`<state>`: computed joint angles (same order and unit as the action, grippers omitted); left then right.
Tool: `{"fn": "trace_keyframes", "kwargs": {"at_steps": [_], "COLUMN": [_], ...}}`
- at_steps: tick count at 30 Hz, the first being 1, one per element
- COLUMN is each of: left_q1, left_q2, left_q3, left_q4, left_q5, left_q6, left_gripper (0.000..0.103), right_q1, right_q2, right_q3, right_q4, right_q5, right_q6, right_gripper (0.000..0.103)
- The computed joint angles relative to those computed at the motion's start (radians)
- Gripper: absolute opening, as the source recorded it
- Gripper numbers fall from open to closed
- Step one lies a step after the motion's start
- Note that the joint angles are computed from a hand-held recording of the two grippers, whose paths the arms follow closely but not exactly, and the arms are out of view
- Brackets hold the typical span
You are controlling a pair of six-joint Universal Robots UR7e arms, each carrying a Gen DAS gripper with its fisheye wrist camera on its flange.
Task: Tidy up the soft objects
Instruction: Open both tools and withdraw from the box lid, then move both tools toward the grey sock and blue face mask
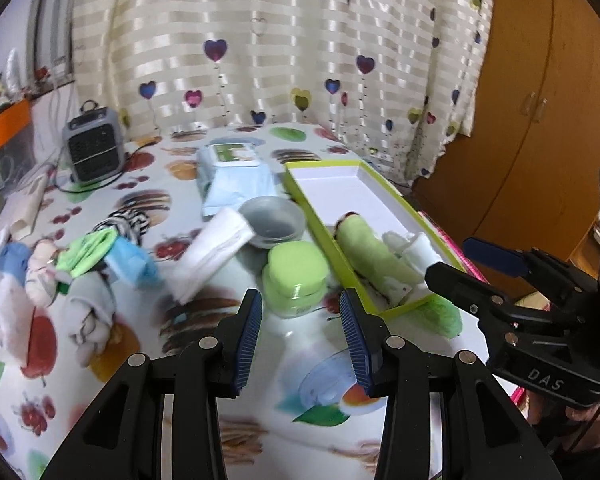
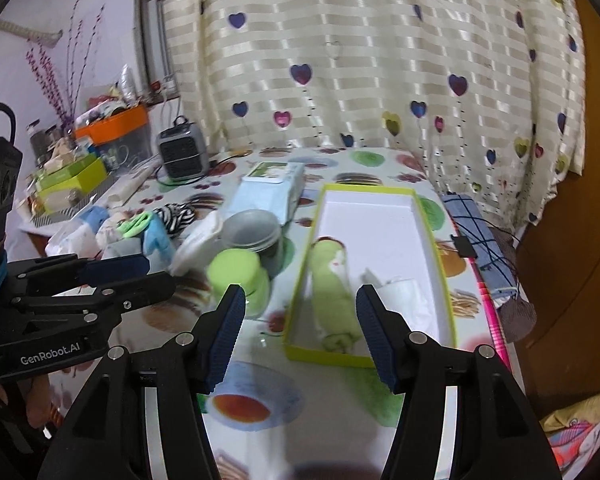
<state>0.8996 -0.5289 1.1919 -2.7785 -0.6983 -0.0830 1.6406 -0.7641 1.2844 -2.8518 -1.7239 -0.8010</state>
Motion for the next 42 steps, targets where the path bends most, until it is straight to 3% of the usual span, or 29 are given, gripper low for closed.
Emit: {"fn": "trace_keyframes", "kwargs": {"at_steps": [7,11,17,42], "left_q1": [0.001,-0.006,-0.005,0.022], "left_q2": [-0.054,-0.068,-0.091,-0.106], "left_q3": [0.086,0.123,0.161,0.183], "left_q4": [-0.042,-0.042,-0.042,-0.028], "left_q5": [0.002,0.068,0.090,0.124], "left_q6": [-0.022,-0.058,-0.095,-0.139], "left_gripper": [0.040,0.040,0.040,0.040], "right_q1": [0.018,0.026,0.033,0.056], "right_q2": [-0.004,0.000,0.000,0.048], "right_q3": [0.024,0.029,0.046,0.005], "right_q4": [-0.003,0.003,0.010,0.077], "right_q5": [-0.008,-0.004,0.004,0.004], "right_q6": [-0.006,-0.008,-0.018,-0.044], "right_gripper": [0.059,0.059,0.059,0.059]}}
